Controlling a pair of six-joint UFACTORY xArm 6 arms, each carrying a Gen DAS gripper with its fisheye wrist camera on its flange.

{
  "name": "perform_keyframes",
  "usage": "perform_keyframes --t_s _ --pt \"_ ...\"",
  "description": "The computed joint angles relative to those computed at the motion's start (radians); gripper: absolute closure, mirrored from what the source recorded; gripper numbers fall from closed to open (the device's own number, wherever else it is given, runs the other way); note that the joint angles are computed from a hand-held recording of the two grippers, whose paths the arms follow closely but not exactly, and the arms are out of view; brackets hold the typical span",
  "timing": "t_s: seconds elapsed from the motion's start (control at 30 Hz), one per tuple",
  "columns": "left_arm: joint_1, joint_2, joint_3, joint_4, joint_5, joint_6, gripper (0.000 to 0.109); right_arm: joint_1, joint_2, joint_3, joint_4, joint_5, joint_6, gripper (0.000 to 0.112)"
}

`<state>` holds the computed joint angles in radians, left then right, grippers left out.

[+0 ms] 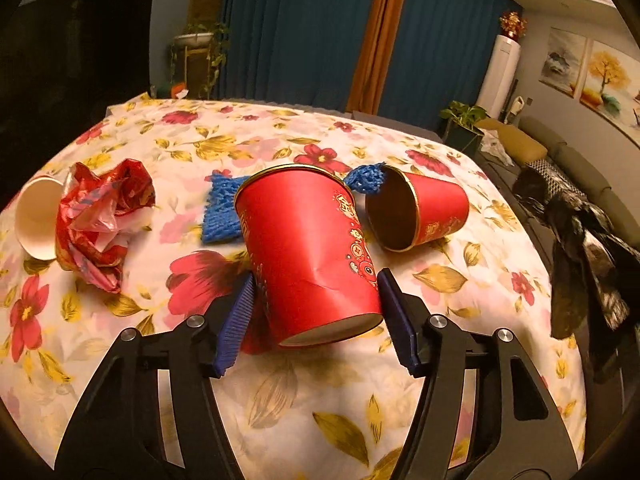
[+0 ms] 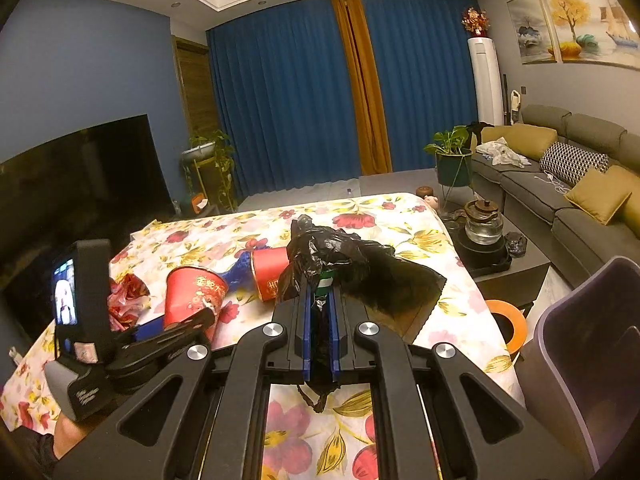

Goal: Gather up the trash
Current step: 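Grasp the red paper cup with the left gripper while the right grasps the black bag, then carry the red cup and black bag over the grey bin with both grippers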

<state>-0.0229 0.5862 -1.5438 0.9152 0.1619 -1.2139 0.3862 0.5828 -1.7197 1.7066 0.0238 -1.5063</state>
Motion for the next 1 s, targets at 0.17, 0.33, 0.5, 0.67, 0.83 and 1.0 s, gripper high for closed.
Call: perform_keyframes --t_s 0.17,0.33,0.5,0.67,0.83,1.0 --pt "0.015 -0.081 0.083 0.198 -0.044 -0.187 0.048 -0.004 -0.003 0.001 0.011 0.007 -0.004 0.104" --pt "0.017 -0.203 0.179 0.527 -0.045 -0.5 0.048 -0.002 -0.02 0.013 0.044 0.02 -0.038 0.104" --pt "-0.012 -0.312 0.27 0.7 0.006 -0.651 0.048 0.007 -0.074 0.068 0.118 0.038 -0.135 0.104" --pt "-0.046 -0.385 0.329 0.8 0.034 -0.733 0.048 0.0 -0.165 0.164 0.235 0.056 -0.28 0.104" --pt "-0.091 -0.433 0.368 0.87 0.058 -0.792 0.048 -0.026 -0.264 0.267 0.352 0.072 -0.401 0.104" --pt "-0.14 -0.469 0.401 0.936 0.081 -0.862 0.048 -0.067 -0.368 0.376 0.492 0.092 -0.56 0.104"
